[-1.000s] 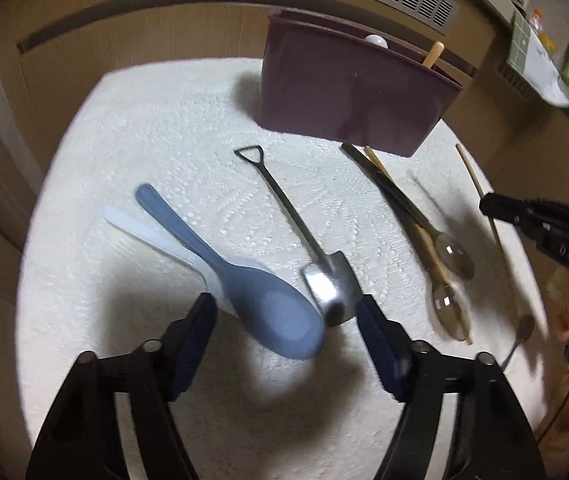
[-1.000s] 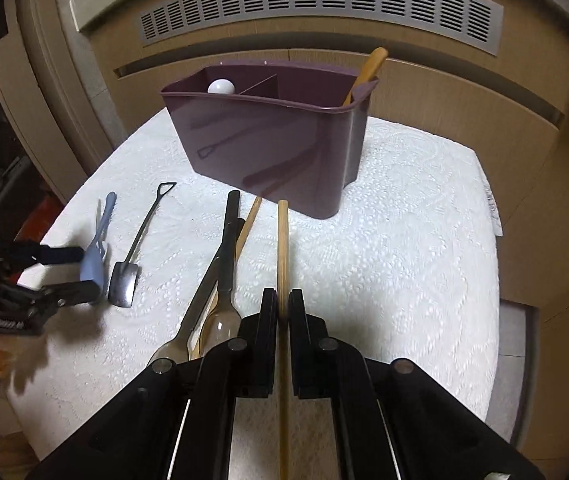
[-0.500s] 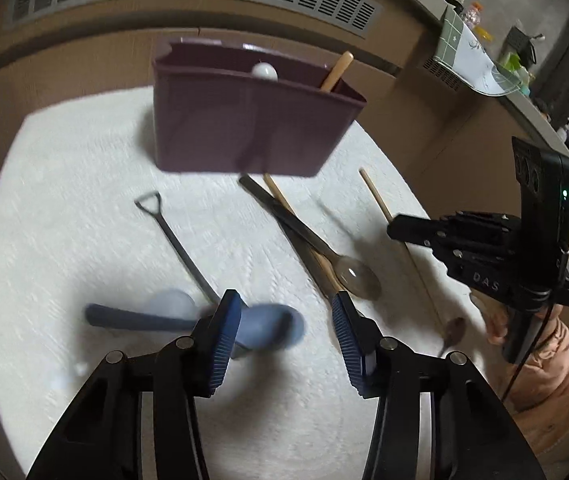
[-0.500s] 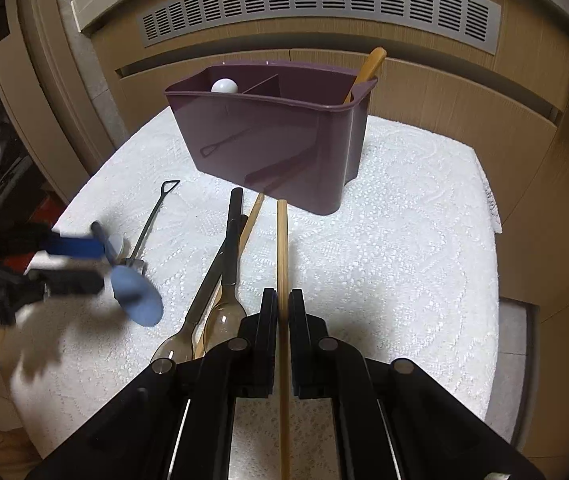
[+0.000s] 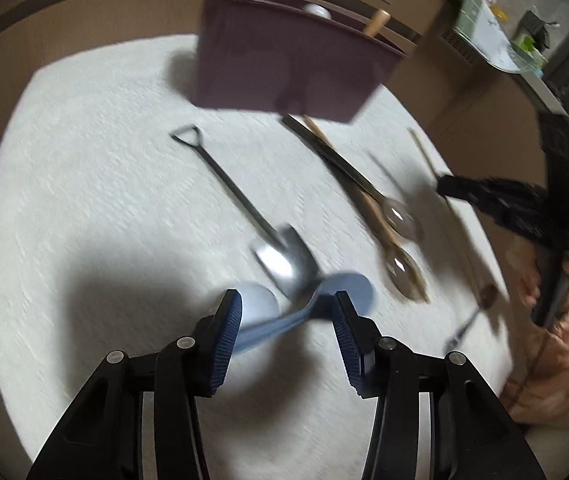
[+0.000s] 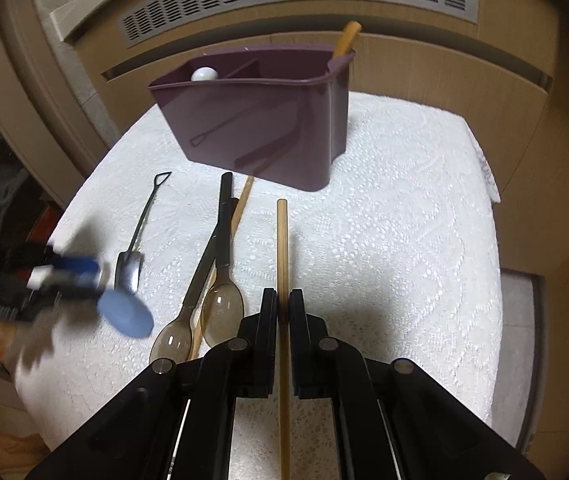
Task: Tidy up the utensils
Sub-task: 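Grasp the blue plastic spoon with the left tool and lift it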
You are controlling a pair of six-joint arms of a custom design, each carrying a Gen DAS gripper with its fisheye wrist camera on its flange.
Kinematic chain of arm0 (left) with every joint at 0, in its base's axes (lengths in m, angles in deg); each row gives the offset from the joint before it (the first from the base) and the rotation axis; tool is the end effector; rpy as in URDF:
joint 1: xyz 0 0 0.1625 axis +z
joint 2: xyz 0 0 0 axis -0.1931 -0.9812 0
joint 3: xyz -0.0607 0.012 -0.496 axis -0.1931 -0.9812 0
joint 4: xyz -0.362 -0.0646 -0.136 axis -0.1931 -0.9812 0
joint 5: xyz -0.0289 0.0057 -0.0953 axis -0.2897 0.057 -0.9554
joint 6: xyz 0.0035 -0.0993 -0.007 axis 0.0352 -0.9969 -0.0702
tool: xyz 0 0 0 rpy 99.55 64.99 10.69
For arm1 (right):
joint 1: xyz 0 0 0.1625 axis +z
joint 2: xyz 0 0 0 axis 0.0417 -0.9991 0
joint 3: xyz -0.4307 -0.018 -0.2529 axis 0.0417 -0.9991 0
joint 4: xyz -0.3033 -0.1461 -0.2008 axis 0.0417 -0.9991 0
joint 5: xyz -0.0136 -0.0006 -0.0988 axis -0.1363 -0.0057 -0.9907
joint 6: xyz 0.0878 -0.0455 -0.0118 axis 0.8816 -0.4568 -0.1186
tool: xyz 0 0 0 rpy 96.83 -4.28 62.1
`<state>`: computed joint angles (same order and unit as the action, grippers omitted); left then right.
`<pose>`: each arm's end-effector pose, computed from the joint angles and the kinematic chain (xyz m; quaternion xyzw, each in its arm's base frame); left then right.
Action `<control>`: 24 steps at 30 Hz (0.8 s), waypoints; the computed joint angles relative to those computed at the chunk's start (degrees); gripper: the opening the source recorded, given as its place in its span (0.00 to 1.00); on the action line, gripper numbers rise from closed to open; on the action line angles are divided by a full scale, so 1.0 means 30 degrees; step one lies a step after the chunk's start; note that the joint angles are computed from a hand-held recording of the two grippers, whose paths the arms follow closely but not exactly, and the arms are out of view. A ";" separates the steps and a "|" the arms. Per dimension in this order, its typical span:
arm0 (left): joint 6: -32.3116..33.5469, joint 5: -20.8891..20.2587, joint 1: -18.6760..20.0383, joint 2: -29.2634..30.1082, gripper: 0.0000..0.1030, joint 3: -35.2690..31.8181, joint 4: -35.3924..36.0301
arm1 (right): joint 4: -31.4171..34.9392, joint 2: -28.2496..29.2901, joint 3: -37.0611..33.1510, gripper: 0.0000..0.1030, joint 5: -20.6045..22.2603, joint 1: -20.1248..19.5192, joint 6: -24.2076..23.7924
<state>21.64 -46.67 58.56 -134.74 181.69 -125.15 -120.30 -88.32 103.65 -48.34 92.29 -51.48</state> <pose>-0.2383 -0.5290 0.1354 0.1194 0.9585 -0.1826 0.1837 0.1531 -0.6285 0.2623 0.3636 -0.8967 0.1312 0.2155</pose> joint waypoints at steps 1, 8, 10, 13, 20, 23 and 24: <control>0.0116 -0.0300 -0.0199 0.0072 0.46 0.0073 0.0260 | 0.0089 0.0026 -0.0063 0.05 0.0011 -0.0004 0.0108; 0.3034 0.2909 -0.2434 0.0799 0.46 -0.0114 0.3309 | 0.0208 -0.0225 0.0136 0.05 0.0218 0.0126 -0.0071; 0.3097 0.3381 -0.2293 0.1048 0.46 -0.0542 0.3768 | 0.0266 -0.0351 0.0213 0.05 0.0370 0.0133 -0.0119; 0.3707 0.3425 -0.1855 0.1485 0.46 -0.1332 0.4365 | 0.0425 -0.0456 0.0236 0.05 0.0410 0.0161 -0.0191; 0.4318 0.3413 -0.1622 0.2213 0.40 -0.2496 0.5238 | 0.0246 -0.0759 0.0562 0.05 0.0683 0.0150 -0.0474; 0.3858 0.4127 -0.1970 0.2185 0.33 -0.1840 0.3189 | -0.0253 -0.0939 0.0856 0.05 0.0992 0.0093 -0.0621; 0.3542 0.4284 -0.2111 0.2072 0.33 -0.1578 0.2432 | -0.0353 -0.1000 0.0911 0.05 0.1103 0.0080 -0.0597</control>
